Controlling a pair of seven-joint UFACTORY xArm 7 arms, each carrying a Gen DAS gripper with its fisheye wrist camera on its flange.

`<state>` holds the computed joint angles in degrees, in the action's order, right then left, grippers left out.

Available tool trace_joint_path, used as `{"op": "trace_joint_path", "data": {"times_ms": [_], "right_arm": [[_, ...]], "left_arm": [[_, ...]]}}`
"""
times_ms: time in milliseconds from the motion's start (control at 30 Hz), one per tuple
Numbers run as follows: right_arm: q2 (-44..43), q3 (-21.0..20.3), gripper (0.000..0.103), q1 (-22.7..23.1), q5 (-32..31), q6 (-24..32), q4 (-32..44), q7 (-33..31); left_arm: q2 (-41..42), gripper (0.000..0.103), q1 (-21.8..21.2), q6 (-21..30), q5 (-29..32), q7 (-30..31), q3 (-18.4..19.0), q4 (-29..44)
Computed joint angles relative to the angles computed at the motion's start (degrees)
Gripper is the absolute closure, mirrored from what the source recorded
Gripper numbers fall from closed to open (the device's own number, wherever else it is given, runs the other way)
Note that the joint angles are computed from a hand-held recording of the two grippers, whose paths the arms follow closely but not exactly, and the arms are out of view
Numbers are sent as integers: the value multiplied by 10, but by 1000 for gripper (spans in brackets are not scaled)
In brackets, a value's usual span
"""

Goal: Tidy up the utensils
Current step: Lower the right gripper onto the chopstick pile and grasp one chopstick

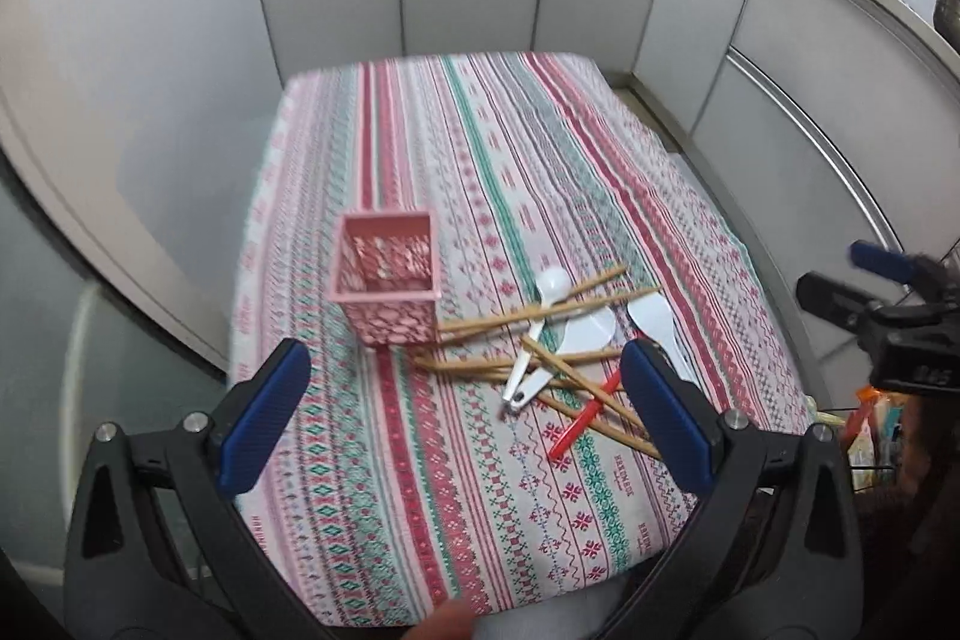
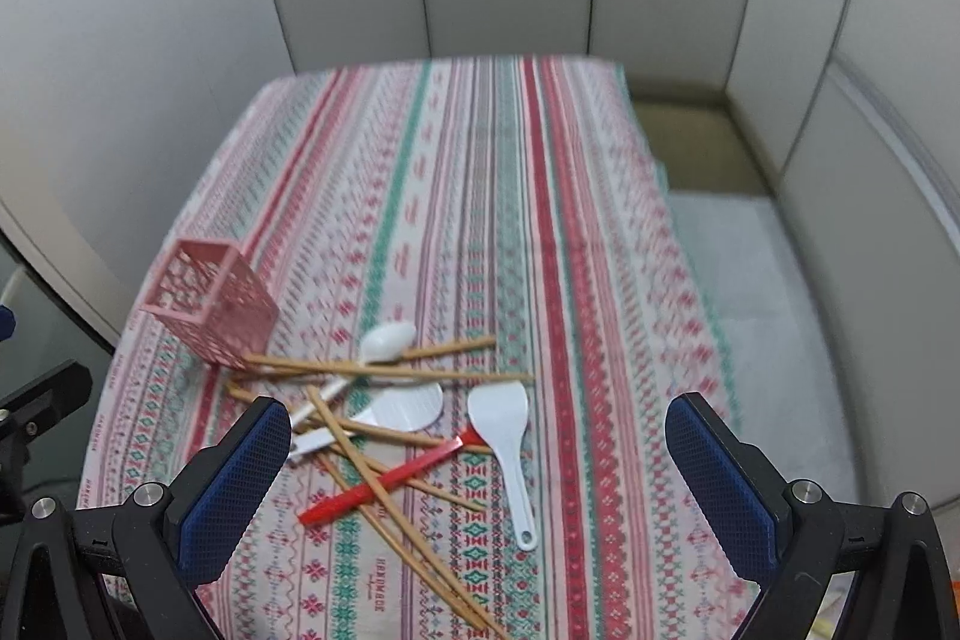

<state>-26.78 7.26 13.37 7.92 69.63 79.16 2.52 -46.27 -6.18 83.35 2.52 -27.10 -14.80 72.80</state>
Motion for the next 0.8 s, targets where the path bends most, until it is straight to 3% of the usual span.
{"op": "trace_joint_path", "data": {"times_ms": [67, 167, 233, 300, 433, 700, 800], "right_arm": [[22, -17, 3, 15, 34, 16, -11, -28], [56, -33, 21, 31, 90, 36, -29, -63], [75, -25, 38, 33, 96, 43, -35, -78], [93, -12, 44, 40, 97, 35, -39, -100], [121, 3, 54, 58, 119, 21, -39, -131], [176, 34, 67, 77, 70, 7, -17, -130], [192, 37, 67, 82, 62, 9, -10, -127]], "left_arm": [[-16, 1, -5, -19, -16, -5, 20, -30], [-36, 1, 2, -23, -11, -3, 35, -66], [-38, 3, 1, -18, -16, 5, 45, -72], [-43, 3, 1, -17, -23, 9, 54, -80], [-49, 3, 3, -13, -29, 24, 68, -98], [-46, 3, 5, -10, -51, 43, 85, -121], [-44, 3, 4, -7, -51, 52, 83, -123]]}}
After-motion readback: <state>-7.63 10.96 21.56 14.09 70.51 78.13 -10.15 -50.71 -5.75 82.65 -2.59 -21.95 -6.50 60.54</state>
